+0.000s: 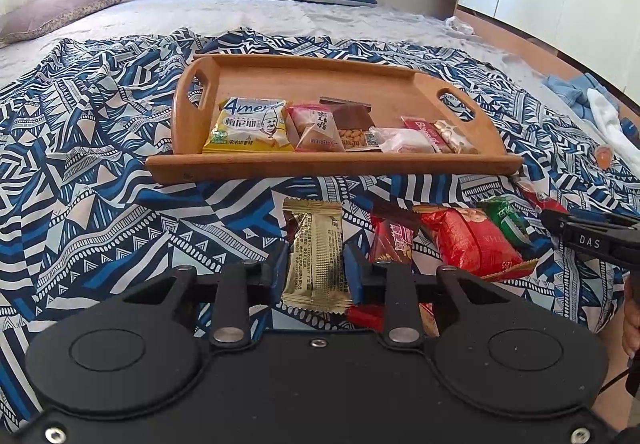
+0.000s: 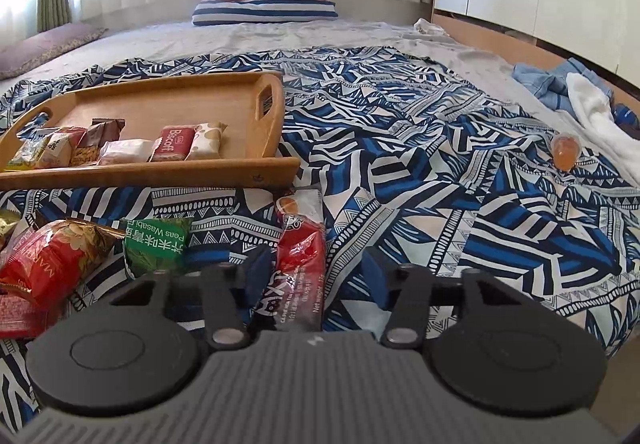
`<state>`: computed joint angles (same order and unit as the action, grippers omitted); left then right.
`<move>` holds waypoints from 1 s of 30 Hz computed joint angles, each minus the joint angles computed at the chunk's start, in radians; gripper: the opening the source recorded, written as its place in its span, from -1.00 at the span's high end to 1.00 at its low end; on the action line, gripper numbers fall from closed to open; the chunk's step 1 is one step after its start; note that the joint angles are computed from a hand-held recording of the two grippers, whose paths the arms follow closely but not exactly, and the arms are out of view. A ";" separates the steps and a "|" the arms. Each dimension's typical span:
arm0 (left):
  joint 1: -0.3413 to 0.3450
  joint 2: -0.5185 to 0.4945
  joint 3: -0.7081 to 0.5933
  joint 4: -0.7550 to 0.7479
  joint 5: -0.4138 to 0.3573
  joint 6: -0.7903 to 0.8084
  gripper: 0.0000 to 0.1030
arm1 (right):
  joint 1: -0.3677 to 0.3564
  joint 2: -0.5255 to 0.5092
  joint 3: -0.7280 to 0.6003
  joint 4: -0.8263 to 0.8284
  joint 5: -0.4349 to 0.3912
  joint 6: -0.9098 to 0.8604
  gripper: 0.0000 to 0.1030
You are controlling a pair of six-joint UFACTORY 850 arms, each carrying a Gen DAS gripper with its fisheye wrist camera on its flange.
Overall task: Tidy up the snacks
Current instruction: 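Grasp the gold foil packet with the left tool while the right tool grasps the red MIXT bar, then carry the gold packet in the left tool while the right tool carries the MIXT bar over the tray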
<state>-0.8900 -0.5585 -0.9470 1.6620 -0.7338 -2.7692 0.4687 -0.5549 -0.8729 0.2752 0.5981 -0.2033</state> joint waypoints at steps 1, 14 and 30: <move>0.000 0.003 0.001 -0.001 -0.002 0.000 0.45 | 0.002 0.002 0.003 0.003 0.005 -0.006 0.02; 0.002 0.015 0.004 -0.004 -0.016 -0.012 0.47 | 0.003 0.008 0.010 -0.038 0.004 0.001 0.43; 0.052 0.102 0.054 0.005 -0.101 -0.033 0.48 | -0.028 0.090 0.022 -0.138 0.038 0.110 0.46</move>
